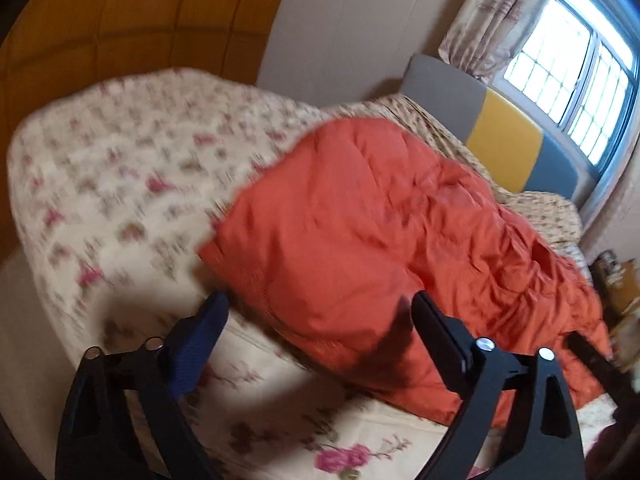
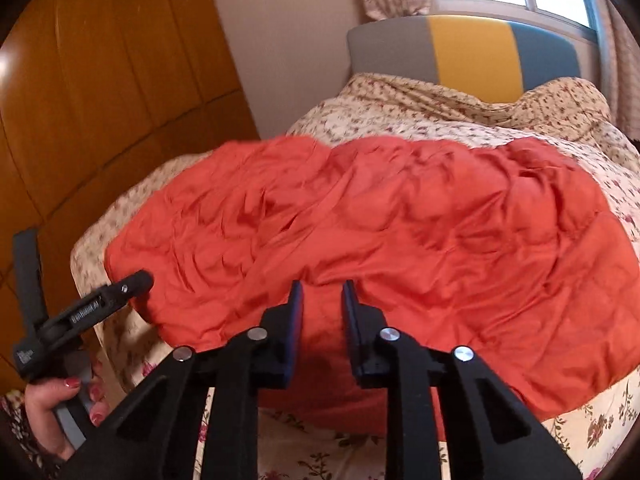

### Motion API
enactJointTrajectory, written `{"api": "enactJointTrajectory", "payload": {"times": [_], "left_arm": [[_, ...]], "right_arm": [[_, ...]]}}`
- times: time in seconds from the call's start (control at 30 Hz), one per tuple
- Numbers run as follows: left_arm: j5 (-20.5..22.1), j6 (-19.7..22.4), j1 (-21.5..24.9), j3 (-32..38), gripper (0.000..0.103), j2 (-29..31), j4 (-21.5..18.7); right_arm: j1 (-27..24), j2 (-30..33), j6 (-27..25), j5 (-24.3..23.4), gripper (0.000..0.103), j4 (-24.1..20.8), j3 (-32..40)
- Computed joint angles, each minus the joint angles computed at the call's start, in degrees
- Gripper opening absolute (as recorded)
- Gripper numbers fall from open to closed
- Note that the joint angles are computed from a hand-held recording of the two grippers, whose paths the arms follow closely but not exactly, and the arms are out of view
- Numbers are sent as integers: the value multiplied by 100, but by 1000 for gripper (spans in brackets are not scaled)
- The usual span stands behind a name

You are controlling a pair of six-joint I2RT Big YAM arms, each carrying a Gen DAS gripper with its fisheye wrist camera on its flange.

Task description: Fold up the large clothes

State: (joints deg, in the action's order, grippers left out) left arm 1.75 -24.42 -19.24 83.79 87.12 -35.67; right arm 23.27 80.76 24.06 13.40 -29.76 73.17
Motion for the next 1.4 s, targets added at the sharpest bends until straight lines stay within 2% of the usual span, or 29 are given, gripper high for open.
{"api": "enactJointTrajectory", "payload": {"times": [0.07,0.13,0.2,0.27,0.3,0.43,0.5,0.57,0.6,0.63,0.7,0.8,0.9,0.93,1.0,1.07,1.13,1.2,1.27,1.33,1.4], "left_arm": [[607,-233,60,-4,89,90,114],[923,-398,67,49,89,215,238],[996,-509,68,119,89,341,352],[1053,-655,91,159,81,439,462],[1077,-760,112,167,80,488,565],[1095,-947,148,187,66,596,813],[1170,-1077,150,208,54,626,904],[1201,-1438,138,179,34,564,1042],[1142,-1483,116,155,30,502,1111],[966,-1374,34,131,27,384,1196],[729,-1079,-111,107,26,204,1357],[581,-797,-270,113,25,30,1555],[411,-483,-445,202,25,-65,1627],[344,-355,-518,236,26,-99,1642],[241,-137,-613,336,25,-108,1583],[106,82,-709,430,26,-105,1508],[17,287,-802,479,25,-115,1518],[-83,542,-882,515,25,-108,1545],[-178,800,-994,555,26,-110,1574],[-224,985,-1081,562,25,-109,1649],[-238,1148,-1209,644,25,-67,1686]], "right_arm": [[-2,171,41,14,12,-195,111],[-93,396,139,-125,10,-416,228],[-142,538,185,-217,9,-441,242],[-163,608,165,-240,9,-446,253],[-146,670,81,-189,9,-516,314],[-123,700,24,-111,9,-522,315],[-132,680,92,-153,9,-427,259],[-134,679,88,-147,9,-399,249],[-138,670,116,-154,9,-379,235],[-151,651,152,-175,9,-358,211],[-180,573,300,-261,9,-230,89],[-210,435,509,-367,9,-180,-8],[-319,166,800,-585,15,-47,-186],[-359,25,860,-612,20,47,-293],[-391,-207,855,-393,30,47,-415],[-401,-484,812,37,31,-80,-541],[-463,-759,844,617,31,-427,-630],[-570,-1019,1020,1094,32,-705,-756],[-726,-1175,1244,1379,33,-1088,-816],[-969,-1210,1436,1365,33,-1459,-857],[-1214,-1272,1468,959,32,-1516,-1002]]}}
